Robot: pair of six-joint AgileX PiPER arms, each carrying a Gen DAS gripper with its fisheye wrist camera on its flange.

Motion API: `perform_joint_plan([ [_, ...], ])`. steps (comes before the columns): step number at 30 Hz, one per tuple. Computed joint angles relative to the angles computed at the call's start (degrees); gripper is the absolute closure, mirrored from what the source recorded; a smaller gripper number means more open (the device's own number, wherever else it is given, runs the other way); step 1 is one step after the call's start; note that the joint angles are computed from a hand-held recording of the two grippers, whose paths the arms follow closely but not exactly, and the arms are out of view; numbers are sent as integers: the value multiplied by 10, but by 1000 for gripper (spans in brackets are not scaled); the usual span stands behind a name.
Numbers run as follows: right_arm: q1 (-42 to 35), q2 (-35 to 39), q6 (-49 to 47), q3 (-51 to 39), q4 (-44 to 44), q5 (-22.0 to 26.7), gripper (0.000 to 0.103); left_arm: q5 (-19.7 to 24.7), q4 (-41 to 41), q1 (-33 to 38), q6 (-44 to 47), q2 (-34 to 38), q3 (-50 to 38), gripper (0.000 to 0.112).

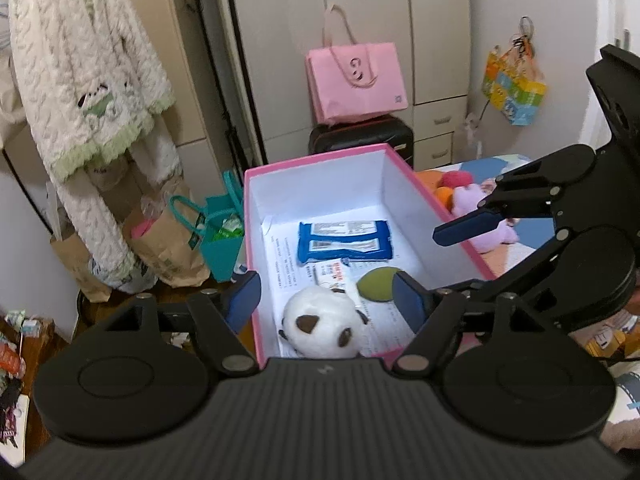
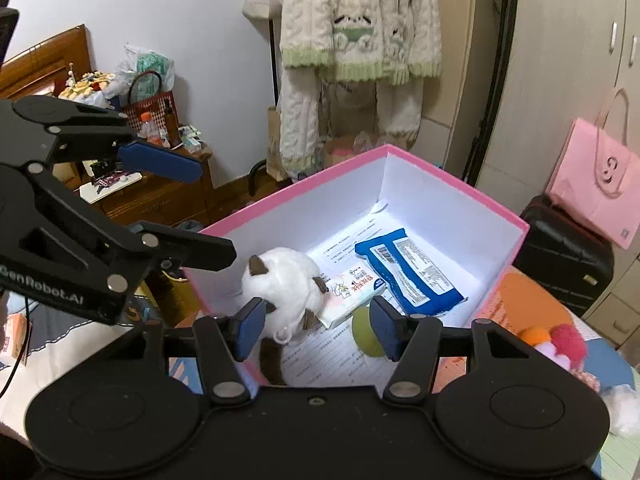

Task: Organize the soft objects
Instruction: 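Move both tools back toward the floral cloth and mesh puff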

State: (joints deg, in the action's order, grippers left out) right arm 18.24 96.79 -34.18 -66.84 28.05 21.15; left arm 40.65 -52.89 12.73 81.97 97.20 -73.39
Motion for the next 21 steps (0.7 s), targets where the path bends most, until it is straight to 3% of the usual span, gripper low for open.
perform_joint_plan([
  [13,-76,-232,-34,168,37,46,36,134,-15,41,71,-128,81,34],
  [16,-114,-295,-51,223,47,43,36,149,-24,43,89,-154,106,34],
  [21,-224,-362,-163,289,146,76,36,148,-34,17,93,-187,150,34],
])
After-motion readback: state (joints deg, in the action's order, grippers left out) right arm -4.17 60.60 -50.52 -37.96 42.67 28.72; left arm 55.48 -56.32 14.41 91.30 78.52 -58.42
